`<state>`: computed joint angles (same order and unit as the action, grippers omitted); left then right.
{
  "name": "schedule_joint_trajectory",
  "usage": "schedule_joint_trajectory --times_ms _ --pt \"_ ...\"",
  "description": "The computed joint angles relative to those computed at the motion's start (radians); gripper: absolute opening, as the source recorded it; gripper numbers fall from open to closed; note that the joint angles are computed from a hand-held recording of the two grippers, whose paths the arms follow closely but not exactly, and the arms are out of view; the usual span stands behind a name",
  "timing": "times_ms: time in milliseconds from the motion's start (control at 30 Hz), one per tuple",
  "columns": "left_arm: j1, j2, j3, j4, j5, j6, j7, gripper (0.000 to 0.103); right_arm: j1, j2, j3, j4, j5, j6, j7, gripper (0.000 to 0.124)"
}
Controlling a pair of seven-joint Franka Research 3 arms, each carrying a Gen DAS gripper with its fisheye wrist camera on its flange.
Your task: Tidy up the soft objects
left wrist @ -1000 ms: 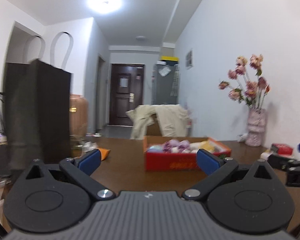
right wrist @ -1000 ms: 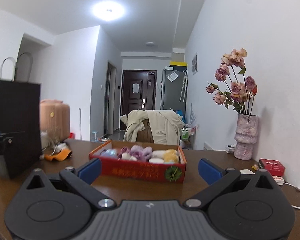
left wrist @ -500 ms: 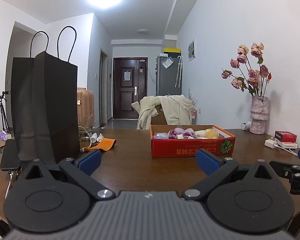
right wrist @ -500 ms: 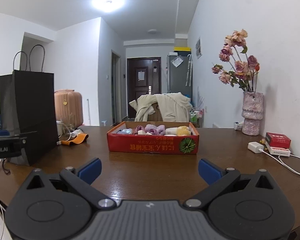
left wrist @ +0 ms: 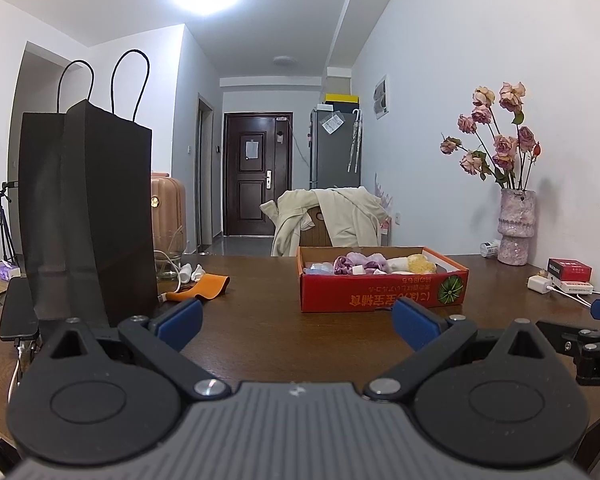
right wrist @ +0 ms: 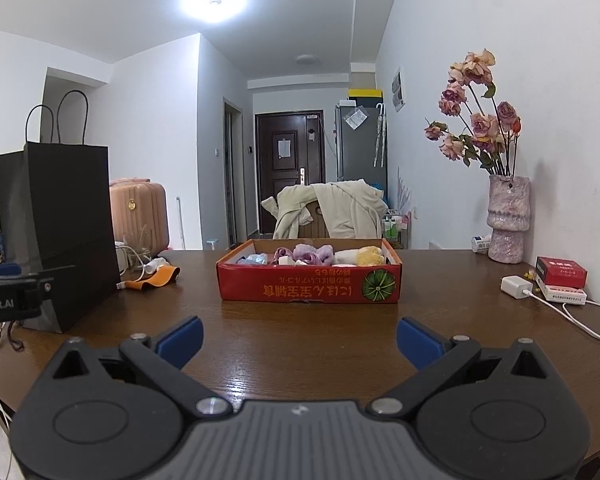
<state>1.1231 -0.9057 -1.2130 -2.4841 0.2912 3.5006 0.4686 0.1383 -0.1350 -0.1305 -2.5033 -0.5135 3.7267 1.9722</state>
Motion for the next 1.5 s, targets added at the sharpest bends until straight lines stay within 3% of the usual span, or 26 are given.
schedule_joint_trajectory --times_ms 1500 --pt "0.003 -0.006 -0.005 -0.003 -0.004 0.013 0.009 0.103 -0.007 0.007 0.001 0.004 -0.015 0.001 0.008 0.103"
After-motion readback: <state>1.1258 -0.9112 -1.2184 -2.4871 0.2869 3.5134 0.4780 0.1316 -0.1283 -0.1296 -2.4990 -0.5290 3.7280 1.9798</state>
